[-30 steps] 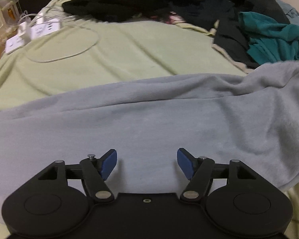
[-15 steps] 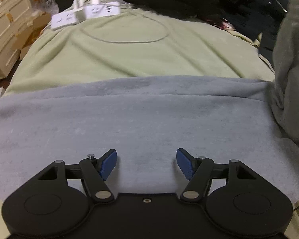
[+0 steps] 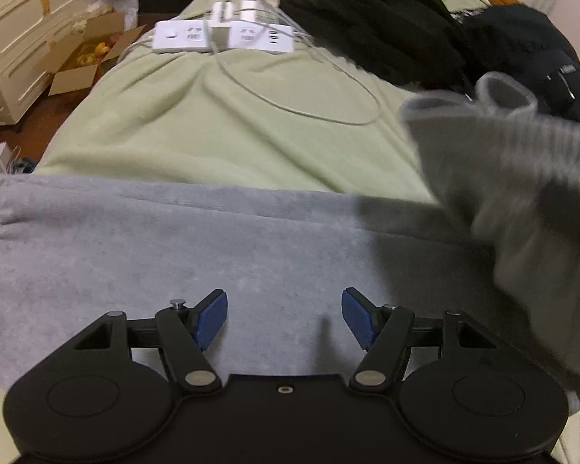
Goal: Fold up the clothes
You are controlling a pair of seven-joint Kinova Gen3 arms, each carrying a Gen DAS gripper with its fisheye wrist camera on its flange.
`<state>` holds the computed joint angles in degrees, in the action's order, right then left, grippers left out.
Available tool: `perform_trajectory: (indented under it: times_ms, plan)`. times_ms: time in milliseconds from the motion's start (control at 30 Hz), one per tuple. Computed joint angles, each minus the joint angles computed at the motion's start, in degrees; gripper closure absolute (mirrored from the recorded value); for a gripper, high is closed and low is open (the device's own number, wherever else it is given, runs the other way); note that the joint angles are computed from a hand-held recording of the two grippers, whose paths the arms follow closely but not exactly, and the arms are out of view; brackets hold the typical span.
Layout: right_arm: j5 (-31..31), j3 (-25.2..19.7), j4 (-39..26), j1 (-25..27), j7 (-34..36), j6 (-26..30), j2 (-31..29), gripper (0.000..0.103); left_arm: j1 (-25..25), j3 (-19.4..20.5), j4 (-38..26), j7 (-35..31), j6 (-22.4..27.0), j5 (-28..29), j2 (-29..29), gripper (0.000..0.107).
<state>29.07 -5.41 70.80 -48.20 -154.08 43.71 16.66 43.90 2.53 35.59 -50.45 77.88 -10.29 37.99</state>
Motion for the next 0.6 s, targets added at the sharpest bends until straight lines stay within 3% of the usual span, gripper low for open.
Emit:
perform_trajectory:
  times_ms: [200, 467, 600]
  plan:
    - [-3.4, -0.1, 1.9, 1.1, -0.1, -3.1, 1.7, 0.076, -1.1, -0.3, 3.5, 0.3, -1.3, -0.6, -1.8, 0.037]
    - [-9.5, -1.8, -1.0, 1.9, 7.7, -3.6, 3.6, 0.076, -2.6, -0.6, 10.8, 6.2, -5.6, -1.9, -6.3, 0.037]
    - [-11.2, -0.9, -1.4, 0.9, 8.3, -3.2, 5.3, 0.076, -3.4, -0.3, 12.7, 8.0, -6.3, -3.0, -7.5, 0.037]
